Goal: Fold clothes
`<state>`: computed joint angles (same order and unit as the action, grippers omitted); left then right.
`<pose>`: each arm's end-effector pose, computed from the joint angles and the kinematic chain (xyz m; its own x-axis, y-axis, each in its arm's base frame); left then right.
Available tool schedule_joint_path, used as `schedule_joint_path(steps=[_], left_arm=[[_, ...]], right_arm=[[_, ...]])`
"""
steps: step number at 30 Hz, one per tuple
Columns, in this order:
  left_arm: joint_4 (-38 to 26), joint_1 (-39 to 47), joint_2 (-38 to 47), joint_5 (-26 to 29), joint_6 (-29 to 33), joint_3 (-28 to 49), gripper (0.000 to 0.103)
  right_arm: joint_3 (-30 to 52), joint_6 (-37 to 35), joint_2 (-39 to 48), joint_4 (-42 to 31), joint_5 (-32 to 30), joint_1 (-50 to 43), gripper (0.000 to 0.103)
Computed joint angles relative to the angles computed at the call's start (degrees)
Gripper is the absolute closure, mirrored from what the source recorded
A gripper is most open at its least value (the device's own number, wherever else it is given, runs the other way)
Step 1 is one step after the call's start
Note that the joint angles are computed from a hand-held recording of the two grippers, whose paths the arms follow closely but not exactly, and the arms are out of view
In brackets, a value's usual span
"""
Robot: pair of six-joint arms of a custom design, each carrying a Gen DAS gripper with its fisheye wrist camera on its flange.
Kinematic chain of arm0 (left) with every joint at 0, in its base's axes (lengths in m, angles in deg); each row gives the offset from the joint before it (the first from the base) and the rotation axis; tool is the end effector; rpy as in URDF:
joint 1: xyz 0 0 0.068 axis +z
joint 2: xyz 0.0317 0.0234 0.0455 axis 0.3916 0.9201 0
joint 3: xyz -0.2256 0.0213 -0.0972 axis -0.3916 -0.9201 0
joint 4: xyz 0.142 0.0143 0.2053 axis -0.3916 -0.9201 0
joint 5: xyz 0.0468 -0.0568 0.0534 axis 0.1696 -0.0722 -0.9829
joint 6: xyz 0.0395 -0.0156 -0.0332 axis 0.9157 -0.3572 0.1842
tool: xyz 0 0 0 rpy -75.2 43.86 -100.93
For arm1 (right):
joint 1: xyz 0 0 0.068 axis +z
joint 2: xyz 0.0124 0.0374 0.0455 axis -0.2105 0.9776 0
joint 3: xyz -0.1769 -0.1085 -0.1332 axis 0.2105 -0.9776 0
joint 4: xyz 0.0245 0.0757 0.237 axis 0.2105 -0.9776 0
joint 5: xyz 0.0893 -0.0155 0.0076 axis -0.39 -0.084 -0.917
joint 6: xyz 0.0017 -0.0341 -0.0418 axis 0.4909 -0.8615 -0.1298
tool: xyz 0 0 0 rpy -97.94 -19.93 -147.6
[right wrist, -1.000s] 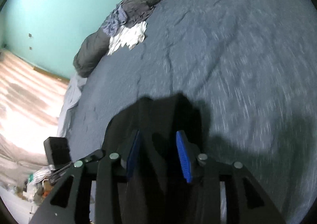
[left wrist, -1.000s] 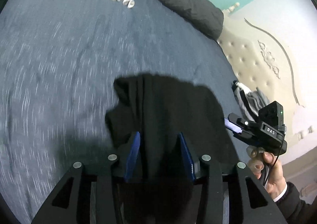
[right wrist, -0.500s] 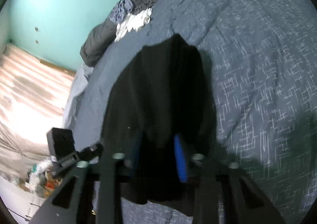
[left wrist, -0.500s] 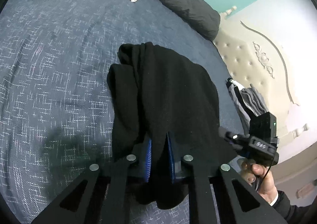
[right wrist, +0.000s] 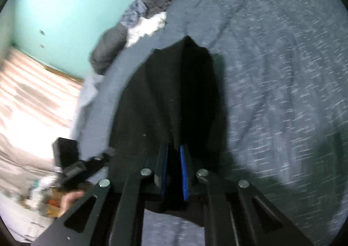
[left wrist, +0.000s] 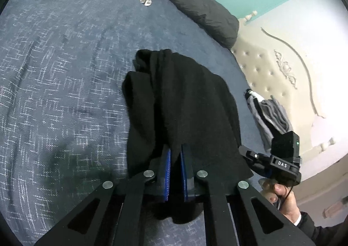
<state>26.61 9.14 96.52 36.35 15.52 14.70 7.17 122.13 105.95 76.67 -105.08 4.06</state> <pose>0.2306 -0.0779 0.1719 -0.8834 -0.1964 -0.4254 0.1812 0.6942 -0.6966 0.2309 0.0880 0.1887 -0.9095 0.2227 -0.3511 -0.1139 0.6787 0.7255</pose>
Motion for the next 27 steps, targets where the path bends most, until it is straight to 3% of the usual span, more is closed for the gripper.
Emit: schedule_joint_path(steps=[3,7,14,19,23,27], left_arm=[[1.9,-0.3,-1.7,0.5,-2.1,-1.5,0.087],[3.2,-1.2,-3.5,0.1,-4.2,-3.3,0.073],[-0.5,-1.4,-3.0,0.7,-2.1,-2.3,0.064],[-1.6,-3.2,-1.5,-0.6,-1.4,-1.1,0.065],[-2.5,-2.6,-1.5,-1.1,0.1,-1.0,0.088],[-4.2,-2.3,-3.2,-0.4,0.7,-0.6,0.093]], right_arm=[[-0.8,2.3,-1.4,1.7,-1.6,-0.9,0.088],[-0.6,3.6,-2.0,0.3,-2.3,0.1,0.075],[-0.1,1.1,-1.7,-1.6,-2.9,1.1,0.073],[-0.3,1.0,-0.7,-1.0,-3.6,1.2,0.076],[-1.3,2.3,-1.3,0.2,-4.3,0.6,0.091],[-0.4,0.5,-3.7,-2.3,-3.1,1.1,0.095]])
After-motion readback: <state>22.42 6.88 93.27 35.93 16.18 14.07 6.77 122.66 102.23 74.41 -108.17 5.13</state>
